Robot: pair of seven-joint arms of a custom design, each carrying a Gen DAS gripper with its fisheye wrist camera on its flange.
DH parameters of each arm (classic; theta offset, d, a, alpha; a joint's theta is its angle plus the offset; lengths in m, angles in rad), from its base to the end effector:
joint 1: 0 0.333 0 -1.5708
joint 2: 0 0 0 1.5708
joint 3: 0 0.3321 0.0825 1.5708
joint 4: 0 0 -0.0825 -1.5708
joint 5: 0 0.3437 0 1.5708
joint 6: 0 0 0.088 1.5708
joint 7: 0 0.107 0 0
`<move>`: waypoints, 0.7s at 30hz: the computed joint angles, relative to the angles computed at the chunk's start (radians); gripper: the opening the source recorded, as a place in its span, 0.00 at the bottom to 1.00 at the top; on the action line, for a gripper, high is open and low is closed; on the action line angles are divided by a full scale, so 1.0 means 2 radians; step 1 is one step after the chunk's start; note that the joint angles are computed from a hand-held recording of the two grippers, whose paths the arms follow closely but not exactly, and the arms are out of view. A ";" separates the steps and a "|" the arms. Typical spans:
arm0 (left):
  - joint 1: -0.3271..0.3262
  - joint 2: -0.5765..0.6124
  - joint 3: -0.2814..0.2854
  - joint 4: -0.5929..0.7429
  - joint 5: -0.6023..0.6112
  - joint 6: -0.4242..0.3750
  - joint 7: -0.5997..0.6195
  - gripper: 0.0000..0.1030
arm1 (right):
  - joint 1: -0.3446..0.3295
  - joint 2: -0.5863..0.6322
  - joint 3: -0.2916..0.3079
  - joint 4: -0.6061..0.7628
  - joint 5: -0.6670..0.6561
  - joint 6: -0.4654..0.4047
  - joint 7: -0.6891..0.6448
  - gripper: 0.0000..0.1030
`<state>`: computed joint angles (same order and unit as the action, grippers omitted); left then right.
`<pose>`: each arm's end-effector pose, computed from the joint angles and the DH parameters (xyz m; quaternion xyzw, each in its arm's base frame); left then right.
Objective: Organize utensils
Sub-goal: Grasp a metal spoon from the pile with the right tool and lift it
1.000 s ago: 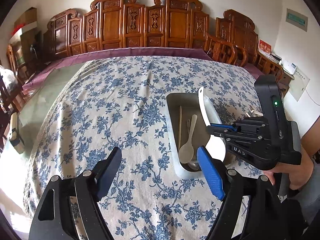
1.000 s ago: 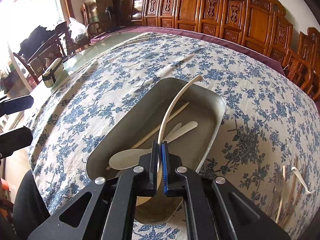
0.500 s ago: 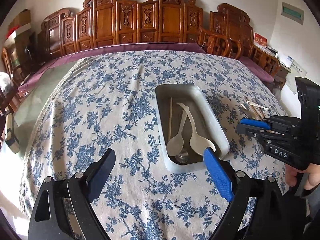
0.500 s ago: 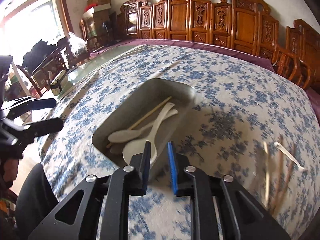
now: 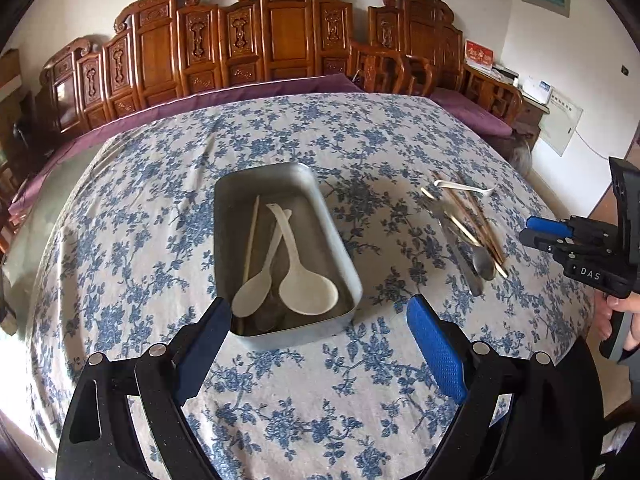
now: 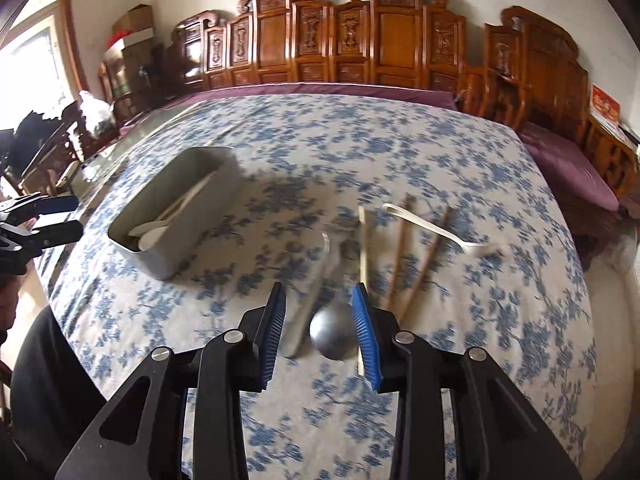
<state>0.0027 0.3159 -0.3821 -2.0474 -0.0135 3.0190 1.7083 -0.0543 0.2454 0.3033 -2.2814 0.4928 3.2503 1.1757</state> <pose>0.5789 -0.2077 0.4176 -0.5022 0.7967 -0.2950 0.1613 0.5491 0.0830 0.3756 -0.6935 0.6284 -0.1959 0.2930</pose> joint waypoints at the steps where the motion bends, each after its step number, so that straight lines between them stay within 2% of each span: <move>1: -0.004 0.002 0.000 0.003 0.001 -0.001 -0.002 0.83 | 0.002 0.000 -0.005 0.000 -0.002 -0.002 0.000 0.36; 2: -0.009 0.005 0.000 0.008 0.002 -0.003 -0.006 0.83 | 0.001 0.001 -0.007 -0.002 -0.002 0.001 0.000 0.36; 5: -0.021 0.016 -0.002 0.023 0.006 -0.007 -0.013 0.83 | -0.040 0.010 0.028 0.000 0.003 0.001 -0.010 0.36; 7: -0.030 0.025 -0.002 0.032 0.010 -0.008 -0.019 0.83 | -0.034 0.014 0.020 0.002 -0.001 -0.001 -0.011 0.36; 10: -0.040 0.036 -0.001 0.041 0.018 -0.010 -0.029 0.83 | -0.043 0.020 0.029 0.004 -0.002 -0.002 -0.016 0.36; 12: -0.050 0.042 0.003 0.044 0.027 -0.011 -0.037 0.83 | -0.057 0.023 0.045 0.006 0.001 -0.005 -0.024 0.36; 14: -0.053 0.047 0.003 0.046 0.033 -0.014 -0.041 0.83 | -0.084 0.032 0.075 0.012 0.007 -0.007 -0.037 0.32; 15: -0.053 0.049 0.001 0.046 0.034 -0.014 -0.042 0.83 | -0.085 0.036 0.076 0.017 0.008 -0.011 -0.040 0.31; 19: -0.061 0.053 0.007 0.047 0.046 -0.015 -0.053 0.83 | -0.055 0.053 0.047 0.041 0.011 -0.024 -0.043 0.29; 21: -0.061 0.054 0.006 0.047 0.049 -0.018 -0.056 0.83 | -0.030 0.065 0.020 0.059 0.010 -0.037 -0.039 0.26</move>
<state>-0.1190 0.4239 -0.3694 -1.9539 0.0846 2.9837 1.5971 -0.1133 0.3762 0.3433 -2.1628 0.5125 3.1766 1.0979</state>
